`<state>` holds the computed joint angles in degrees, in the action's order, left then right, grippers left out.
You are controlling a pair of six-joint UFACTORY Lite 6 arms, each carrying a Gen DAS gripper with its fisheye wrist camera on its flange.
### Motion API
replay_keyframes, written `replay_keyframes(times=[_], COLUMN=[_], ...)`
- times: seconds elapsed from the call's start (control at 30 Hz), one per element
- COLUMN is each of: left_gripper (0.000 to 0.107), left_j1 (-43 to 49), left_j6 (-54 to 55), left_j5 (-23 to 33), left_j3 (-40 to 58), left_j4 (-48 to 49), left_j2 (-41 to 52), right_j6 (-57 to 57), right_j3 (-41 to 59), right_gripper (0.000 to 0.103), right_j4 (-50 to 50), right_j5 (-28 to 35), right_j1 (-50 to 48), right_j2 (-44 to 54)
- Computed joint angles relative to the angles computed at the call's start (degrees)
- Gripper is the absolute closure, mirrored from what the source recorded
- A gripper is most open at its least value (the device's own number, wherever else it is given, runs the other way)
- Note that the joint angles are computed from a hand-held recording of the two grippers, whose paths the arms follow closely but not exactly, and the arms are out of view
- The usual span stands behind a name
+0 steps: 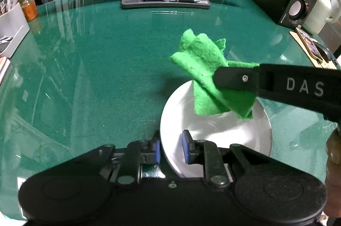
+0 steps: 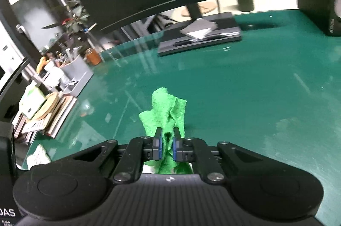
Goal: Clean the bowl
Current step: 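Scrub the cloth against the bowl's inner wall with the right gripper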
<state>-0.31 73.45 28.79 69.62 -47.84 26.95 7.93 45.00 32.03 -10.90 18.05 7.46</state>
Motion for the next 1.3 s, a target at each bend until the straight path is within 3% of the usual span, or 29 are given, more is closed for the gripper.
replay_keyframes(times=[0.17,0.23,0.33,0.47,0.63,0.87,1.03,1.2,1.3], left_gripper=[0.086,0.086,0.086,0.086,0.082,0.082,0.084,0.084,0.084], left_j1=[-0.27,-0.25,-0.18,-0.37,-0.38,-1.62,-1.59,-1.93,-1.99], left_j6=[-0.32,-0.38,-0.4,0.76,0.55,0.31,0.75,-0.14,-0.57], left_j5=[-0.54,-0.64,-0.66,-0.66,1.13,1.98,0.43,-0.36,-0.71], left_j3=[-0.47,-0.62,-0.86,-1.41,1.59,5.3,3.01,2.18,2.0], left_j4=[0.44,0.3,-0.02,-0.36,0.54,2.03,0.91,0.91,0.61], left_j2=[-0.43,-0.54,-0.7,-1.15,0.15,2.96,2.15,1.58,1.52], right_j6=[11.14,8.86,-1.93,-1.72,6.15,4.24,-4.56,-0.14,-3.03], right_j3=[4.34,4.66,3.56,-2.29,-6.1,-6.14,-2.0,2.48,2.49], right_gripper=[0.093,0.093,0.093,0.097,0.094,0.094,0.094,0.094,0.097], right_j4=[-12.04,-9.51,2.78,5.51,-1.87,-1.82,4.69,-4.14,-0.9], right_j5=[1.15,0.95,0.52,0.0,-3.2,-6.02,-6.36,-4.89,-5.4], right_j1=[1.69,2.29,2.46,0.92,1.07,1.02,1.87,2.39,3.27], right_j2=[4.45,5.09,4.42,-0.94,-4.47,-3.83,0.25,4.35,4.34])
